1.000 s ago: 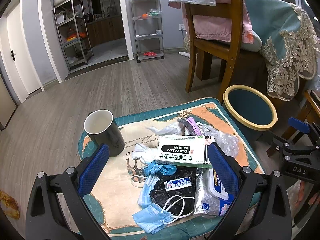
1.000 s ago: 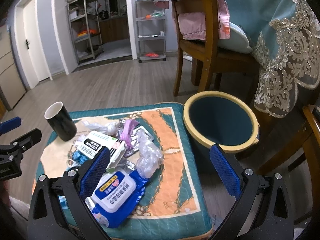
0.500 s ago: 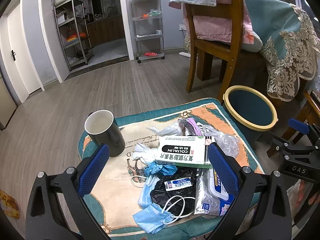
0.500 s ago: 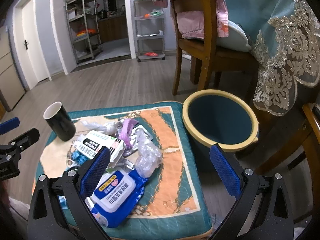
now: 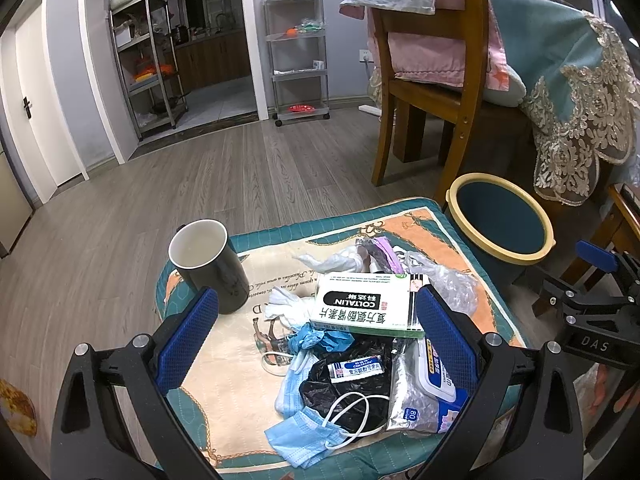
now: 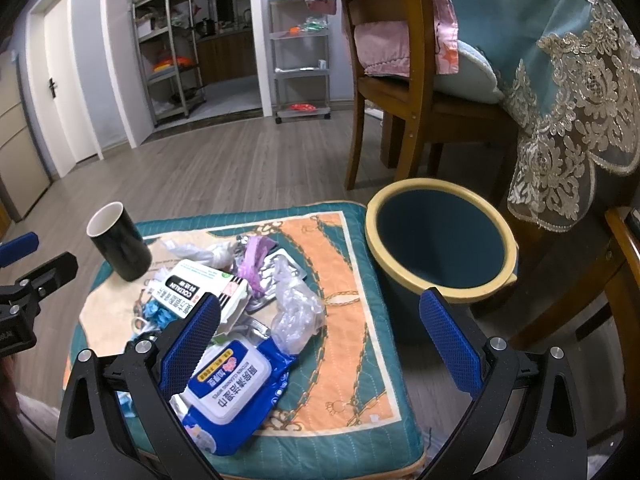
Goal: Collect trash
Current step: 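Grasp the clear plastic bag with the right gripper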
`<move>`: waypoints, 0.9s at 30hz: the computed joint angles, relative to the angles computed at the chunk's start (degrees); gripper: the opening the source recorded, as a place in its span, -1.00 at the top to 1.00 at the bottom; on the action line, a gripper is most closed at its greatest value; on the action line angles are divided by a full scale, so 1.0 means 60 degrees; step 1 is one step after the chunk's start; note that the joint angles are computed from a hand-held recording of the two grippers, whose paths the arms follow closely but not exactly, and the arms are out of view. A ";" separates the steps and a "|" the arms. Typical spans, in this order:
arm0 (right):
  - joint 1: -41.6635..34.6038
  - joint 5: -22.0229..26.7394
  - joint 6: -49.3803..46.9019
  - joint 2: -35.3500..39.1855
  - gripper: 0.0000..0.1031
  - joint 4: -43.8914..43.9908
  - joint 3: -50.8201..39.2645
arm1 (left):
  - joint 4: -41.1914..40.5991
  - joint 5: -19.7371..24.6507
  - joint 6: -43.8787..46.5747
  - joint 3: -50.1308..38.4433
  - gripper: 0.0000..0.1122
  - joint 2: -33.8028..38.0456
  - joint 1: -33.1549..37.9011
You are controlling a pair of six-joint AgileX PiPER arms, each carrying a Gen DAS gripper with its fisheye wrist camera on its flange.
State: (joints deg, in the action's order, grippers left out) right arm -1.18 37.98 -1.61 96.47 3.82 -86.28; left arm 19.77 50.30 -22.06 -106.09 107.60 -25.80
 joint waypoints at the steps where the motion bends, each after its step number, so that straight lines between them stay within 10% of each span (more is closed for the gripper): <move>1: 0.0010 0.0001 0.0002 0.0018 -0.93 -0.0004 -0.0009 | -0.0032 0.0025 0.0005 -0.0036 -0.73 0.0012 -0.0002; 27: -0.0302 0.1236 -0.0156 0.2775 -0.92 0.0661 -0.2768 | 0.0127 0.0245 0.0598 -0.1634 -0.73 0.1536 0.0290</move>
